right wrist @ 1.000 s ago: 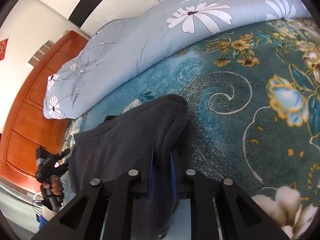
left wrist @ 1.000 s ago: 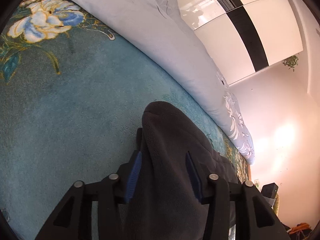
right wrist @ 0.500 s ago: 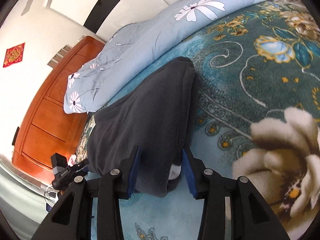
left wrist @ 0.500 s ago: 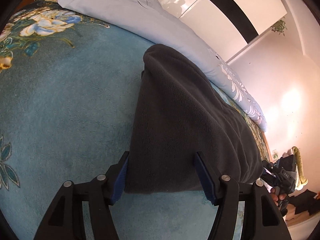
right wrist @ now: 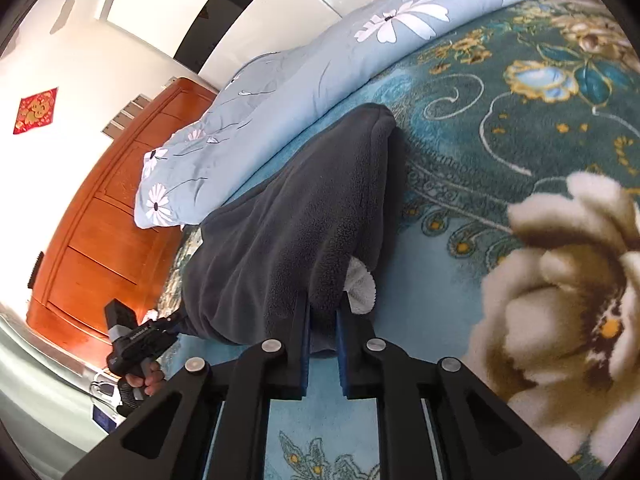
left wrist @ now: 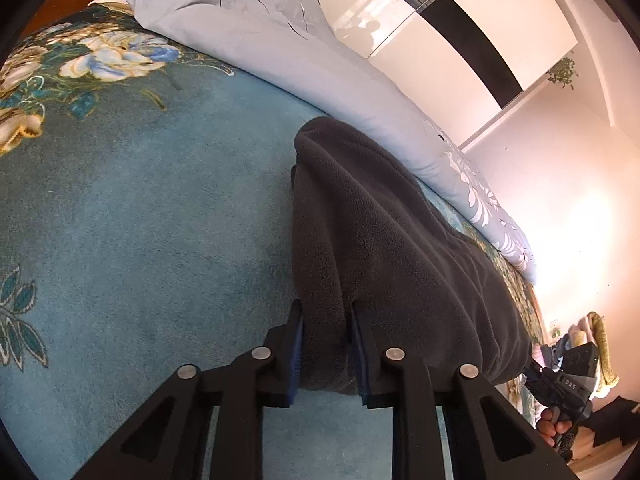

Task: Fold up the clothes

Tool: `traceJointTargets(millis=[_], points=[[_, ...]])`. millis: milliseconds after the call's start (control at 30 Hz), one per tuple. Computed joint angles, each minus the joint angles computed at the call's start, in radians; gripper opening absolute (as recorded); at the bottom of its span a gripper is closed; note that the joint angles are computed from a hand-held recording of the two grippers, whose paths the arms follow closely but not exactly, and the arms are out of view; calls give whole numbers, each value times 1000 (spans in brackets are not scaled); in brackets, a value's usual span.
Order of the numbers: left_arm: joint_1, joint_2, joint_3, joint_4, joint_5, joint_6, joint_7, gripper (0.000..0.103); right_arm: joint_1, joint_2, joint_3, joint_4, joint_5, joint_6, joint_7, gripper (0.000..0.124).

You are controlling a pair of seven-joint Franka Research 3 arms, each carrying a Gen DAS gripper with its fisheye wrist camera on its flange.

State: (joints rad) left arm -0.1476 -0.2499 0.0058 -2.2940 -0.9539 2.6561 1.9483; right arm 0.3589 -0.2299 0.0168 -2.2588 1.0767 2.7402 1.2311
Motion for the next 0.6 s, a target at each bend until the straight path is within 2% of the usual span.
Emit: traceJointTargets(millis=[233, 333, 467, 500, 533, 567, 600], points=[[9, 21, 5, -4, 4, -7, -22, 19, -19, 17, -3, -1, -36, -15, 63, 9], [11, 22, 11, -1, -50, -31, 15, 20, -11, 26, -25, -7, 76, -44, 0, 9], [19, -5, 0, -11, -65, -45, 19, 28, -20, 13, -16, -5, 98, -53, -25, 13], [21, -17, -2, -20, -68, -41, 0, 35, -21, 10, -15, -4, 103, -55, -30, 16], [22, -32, -1, -33, -77, -38, -27, 48, -21, 4, -13, -8, 109, -52, -29, 16], [20, -50, 2, -51, -95, -33, -58, 54, -22, -6, -10, -17, 117, -43, -20, 30], [16, -68, 6, -71, -115, -31, -86, 65, -17, -17, -13, -27, 148, -37, -26, 56]])
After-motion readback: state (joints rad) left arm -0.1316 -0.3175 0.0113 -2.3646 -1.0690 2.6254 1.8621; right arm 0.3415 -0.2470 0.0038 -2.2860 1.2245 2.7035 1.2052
